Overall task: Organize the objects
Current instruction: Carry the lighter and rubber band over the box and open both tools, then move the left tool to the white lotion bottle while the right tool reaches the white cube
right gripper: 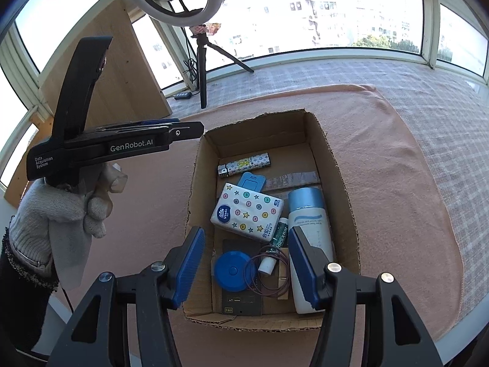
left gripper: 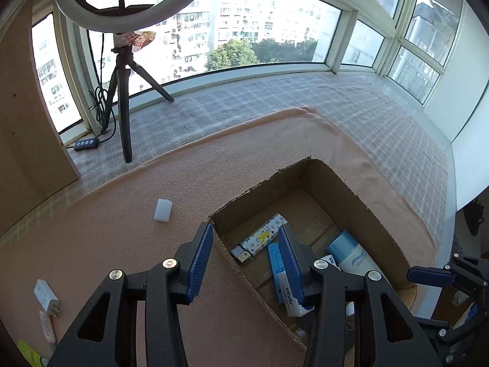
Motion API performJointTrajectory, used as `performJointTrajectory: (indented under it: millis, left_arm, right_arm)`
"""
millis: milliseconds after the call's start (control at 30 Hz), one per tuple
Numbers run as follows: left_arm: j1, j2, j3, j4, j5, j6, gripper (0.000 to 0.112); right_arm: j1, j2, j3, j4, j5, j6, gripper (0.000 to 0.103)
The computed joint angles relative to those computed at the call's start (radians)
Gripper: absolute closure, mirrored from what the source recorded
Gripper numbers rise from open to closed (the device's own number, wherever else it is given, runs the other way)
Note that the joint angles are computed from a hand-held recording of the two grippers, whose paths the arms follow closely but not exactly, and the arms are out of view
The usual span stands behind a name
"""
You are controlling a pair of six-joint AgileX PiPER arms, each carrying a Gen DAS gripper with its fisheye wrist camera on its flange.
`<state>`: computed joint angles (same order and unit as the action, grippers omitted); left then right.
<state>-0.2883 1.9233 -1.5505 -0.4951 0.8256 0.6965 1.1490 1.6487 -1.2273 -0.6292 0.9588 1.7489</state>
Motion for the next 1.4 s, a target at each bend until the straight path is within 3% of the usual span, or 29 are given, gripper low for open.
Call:
performJointTrajectory:
  millis: [500, 733, 1100, 1200, 1333, 1400]
  left_arm:
    - [0.258, -0.104, 0.153, -0.102, 0.082, 0.177, 0.062]
    - [0.473, -0.105, 0.187, -0.127, 0.160, 0.296, 0.062]
    - [0.791, 0.016, 0.056, -0.123, 0.306, 0.445, 0.061]
    - [0.853, 0.056, 0.014, -0.113, 0.331, 0.471, 0.061]
    - [0.915, 0.111, -0.057, -0.104, 0.369, 0.486, 0.061]
    - [0.926, 0.135, -0.087, -0.097, 0.375, 0.481, 0.061]
  right_arm:
    - [0.006, 0.142, -0.196, 0.044, -0.030, -0.064, 0.046]
    - [0.021, 0.325, -0.473, 0.110, 0.064, -0.213, 0.042]
    - [0.037, 0.586, -0.841, 0.130, 0.128, -0.224, 0.042]
    - [0.043, 0.676, -0.990, 0.125, 0.197, -0.251, 0.042]
    - [0.039, 0.742, -1.081, 0.150, 0.162, -0.251, 0.042]
    - [0.032, 0.806, -1.193, 0.187, 0.198, -0.284, 0.042]
